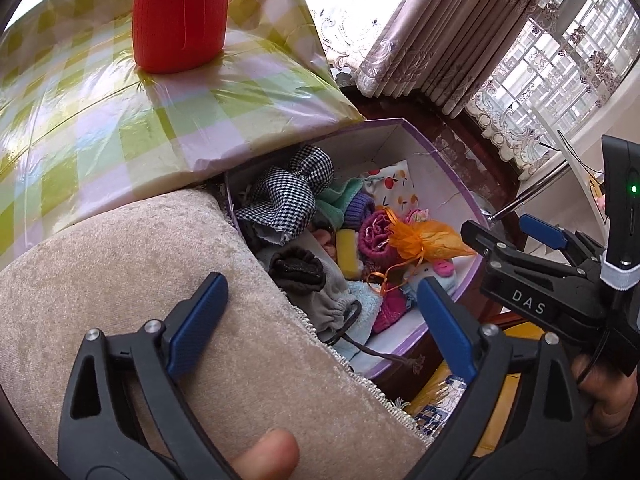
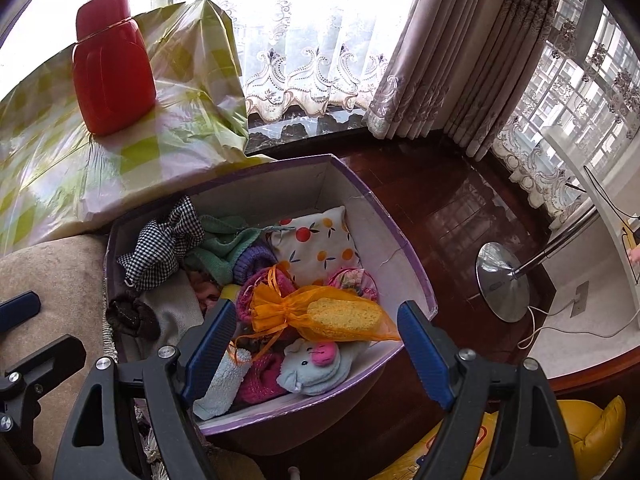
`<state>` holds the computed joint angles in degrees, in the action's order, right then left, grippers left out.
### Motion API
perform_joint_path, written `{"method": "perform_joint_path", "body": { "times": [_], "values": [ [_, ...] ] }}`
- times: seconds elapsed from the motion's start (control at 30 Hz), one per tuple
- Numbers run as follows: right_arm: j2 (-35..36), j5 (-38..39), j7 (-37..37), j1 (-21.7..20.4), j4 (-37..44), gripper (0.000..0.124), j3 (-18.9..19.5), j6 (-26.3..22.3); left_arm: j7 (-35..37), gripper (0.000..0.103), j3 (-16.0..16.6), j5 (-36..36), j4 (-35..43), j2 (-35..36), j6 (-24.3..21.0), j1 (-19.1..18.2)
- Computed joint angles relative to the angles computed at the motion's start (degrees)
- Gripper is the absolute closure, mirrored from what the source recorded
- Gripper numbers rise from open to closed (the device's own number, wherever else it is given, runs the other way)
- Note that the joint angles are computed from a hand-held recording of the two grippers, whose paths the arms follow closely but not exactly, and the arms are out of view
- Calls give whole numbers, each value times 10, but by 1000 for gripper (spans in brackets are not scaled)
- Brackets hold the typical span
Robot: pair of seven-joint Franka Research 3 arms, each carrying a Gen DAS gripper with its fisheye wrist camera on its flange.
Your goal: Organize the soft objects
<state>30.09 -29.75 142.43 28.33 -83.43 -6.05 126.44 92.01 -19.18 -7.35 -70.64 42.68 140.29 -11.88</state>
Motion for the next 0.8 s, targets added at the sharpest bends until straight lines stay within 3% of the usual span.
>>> {"method": "perform_joint_path", "body": {
  "times": [0.8],
  "values": [
    [0,5,-9,-1,0,41,1,-2,-11,1,1,-1,23,15,-13,-6]
  ]
}}
